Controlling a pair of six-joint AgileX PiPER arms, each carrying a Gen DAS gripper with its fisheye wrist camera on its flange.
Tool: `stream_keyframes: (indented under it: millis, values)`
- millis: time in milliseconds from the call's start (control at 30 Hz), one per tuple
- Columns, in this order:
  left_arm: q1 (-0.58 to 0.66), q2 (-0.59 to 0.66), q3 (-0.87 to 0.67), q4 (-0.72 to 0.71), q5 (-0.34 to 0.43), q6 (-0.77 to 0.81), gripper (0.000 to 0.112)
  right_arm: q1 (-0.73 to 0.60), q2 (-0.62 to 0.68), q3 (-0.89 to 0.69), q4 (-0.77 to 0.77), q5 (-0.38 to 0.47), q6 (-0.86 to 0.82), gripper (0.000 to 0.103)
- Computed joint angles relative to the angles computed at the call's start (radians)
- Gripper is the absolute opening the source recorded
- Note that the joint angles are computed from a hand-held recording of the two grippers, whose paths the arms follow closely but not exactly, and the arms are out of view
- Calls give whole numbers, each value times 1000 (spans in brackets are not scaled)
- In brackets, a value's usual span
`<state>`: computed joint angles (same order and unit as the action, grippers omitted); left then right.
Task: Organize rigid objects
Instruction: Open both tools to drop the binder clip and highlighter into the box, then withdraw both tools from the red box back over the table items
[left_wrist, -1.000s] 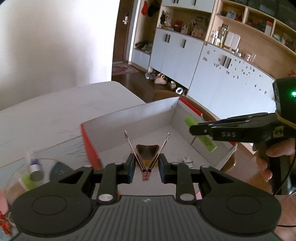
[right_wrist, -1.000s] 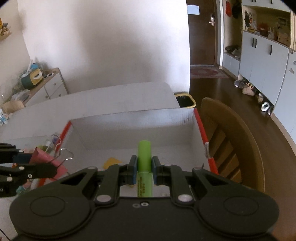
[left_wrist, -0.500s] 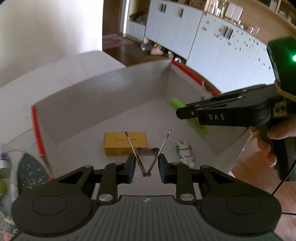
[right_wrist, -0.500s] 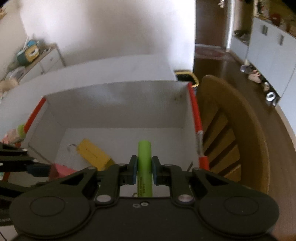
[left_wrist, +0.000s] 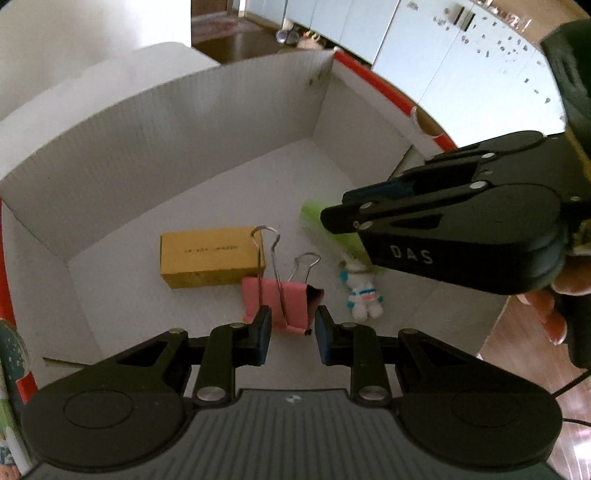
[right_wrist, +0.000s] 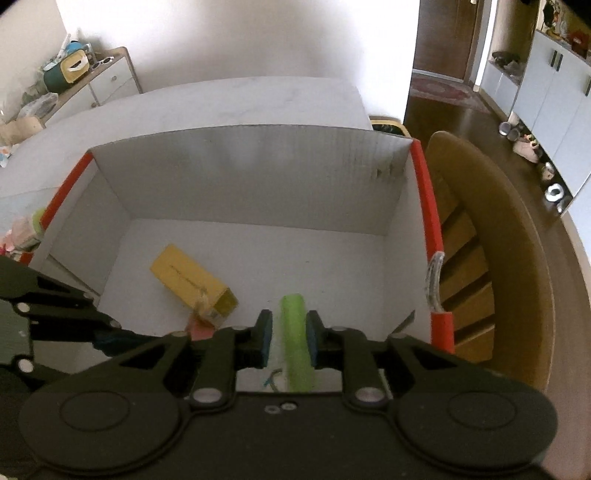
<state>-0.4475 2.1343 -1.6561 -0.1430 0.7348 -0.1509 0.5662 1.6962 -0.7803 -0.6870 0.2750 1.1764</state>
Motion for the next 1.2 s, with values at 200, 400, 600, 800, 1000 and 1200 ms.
stream_keyframes:
  millis: [200, 400, 600, 800, 1000, 1200]
  values:
    - [16, -9, 1, -35, 26, 26, 25, -22, -32, 25, 29, -30, -18, 30]
    - [16, -57, 60, -29, -13, 15, 25, 1, -85, 59, 0, -30, 43, 34]
    - [3, -147, 165, 19, -84, -33, 25, 58, -140, 71, -84, 4, 173, 38]
    - [-15, -244, 258, 93, -147, -114, 25, 124, -205, 88, -155, 48, 298, 47]
    - [-17, -324, 333, 108, -199, -131, 25, 206, -265, 96, -228, 122, 425, 51]
    - [-17, -415, 433, 119, -257, -139, 25, 317, -303, 88, -299, 218, 564, 55]
